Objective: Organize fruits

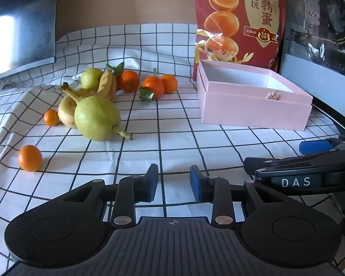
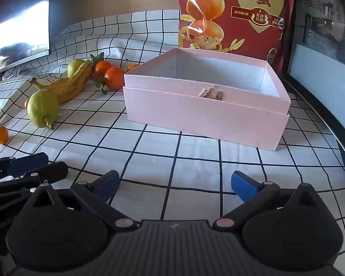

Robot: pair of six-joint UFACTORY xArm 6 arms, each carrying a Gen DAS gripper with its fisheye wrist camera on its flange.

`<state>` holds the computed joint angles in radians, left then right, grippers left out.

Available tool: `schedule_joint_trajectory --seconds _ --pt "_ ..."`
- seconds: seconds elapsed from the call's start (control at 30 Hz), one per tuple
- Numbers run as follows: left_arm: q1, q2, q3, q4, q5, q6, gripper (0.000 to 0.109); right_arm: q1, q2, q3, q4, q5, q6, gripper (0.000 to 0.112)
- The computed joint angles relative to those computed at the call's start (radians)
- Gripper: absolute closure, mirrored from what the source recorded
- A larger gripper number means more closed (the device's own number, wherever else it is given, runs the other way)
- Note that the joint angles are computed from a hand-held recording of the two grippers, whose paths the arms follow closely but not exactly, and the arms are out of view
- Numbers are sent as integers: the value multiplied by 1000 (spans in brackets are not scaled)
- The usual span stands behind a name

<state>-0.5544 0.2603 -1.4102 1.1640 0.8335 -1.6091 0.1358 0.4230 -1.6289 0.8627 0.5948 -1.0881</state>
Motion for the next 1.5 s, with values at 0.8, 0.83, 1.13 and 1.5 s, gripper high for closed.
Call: schedule_joint_trajectory --seconds 0.8,0.83,1.13,1.5 --pt "17 -1 0 -35 -37 -4 74 -5 1 -7 9 24 -23 9" --pt "17 0 -1 -34 -35 -2 74 -5 1 -7 9 24 -23 9" --pt "18 1 -2 -33 -37 2 74 -6 2 -8 9 24 -24 9" --pt "17 0 -1 -34 -38 9 74 -6 3 -9 8 24 -23 9"
